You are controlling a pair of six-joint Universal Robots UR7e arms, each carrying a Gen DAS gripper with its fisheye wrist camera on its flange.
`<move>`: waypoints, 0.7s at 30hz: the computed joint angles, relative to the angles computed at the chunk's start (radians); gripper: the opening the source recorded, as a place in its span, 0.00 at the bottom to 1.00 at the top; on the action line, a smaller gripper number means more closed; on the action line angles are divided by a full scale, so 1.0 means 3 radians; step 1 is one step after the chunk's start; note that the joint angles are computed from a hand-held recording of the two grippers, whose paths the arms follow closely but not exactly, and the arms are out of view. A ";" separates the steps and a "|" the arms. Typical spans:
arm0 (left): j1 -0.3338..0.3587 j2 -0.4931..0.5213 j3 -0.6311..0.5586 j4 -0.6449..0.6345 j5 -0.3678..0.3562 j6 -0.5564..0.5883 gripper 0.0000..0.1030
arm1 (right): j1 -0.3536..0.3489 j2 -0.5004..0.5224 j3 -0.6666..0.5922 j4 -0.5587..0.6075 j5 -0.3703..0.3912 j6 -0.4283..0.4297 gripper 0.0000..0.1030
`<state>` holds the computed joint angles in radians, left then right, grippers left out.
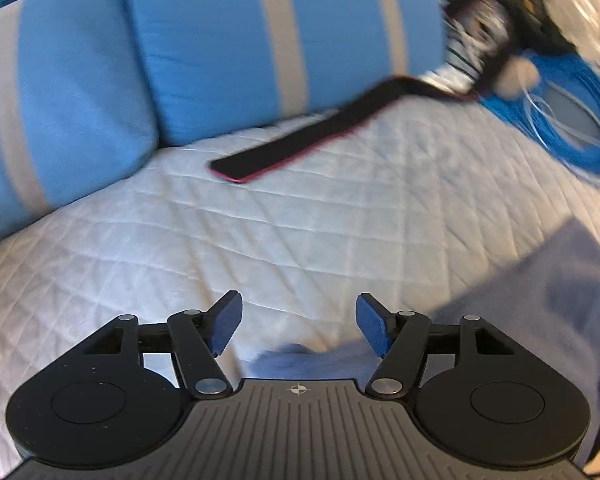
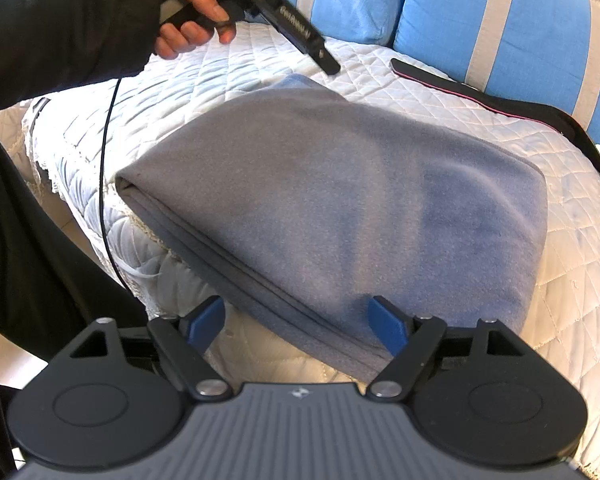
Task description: Fold clothes
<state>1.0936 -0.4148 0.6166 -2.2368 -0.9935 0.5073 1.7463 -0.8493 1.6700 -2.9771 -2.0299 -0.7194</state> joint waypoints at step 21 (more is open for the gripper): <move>-0.0005 -0.0063 0.0493 -0.0642 0.0521 0.0799 0.59 | 0.0008 0.0013 -0.0021 0.0012 -0.0021 -0.0025 0.85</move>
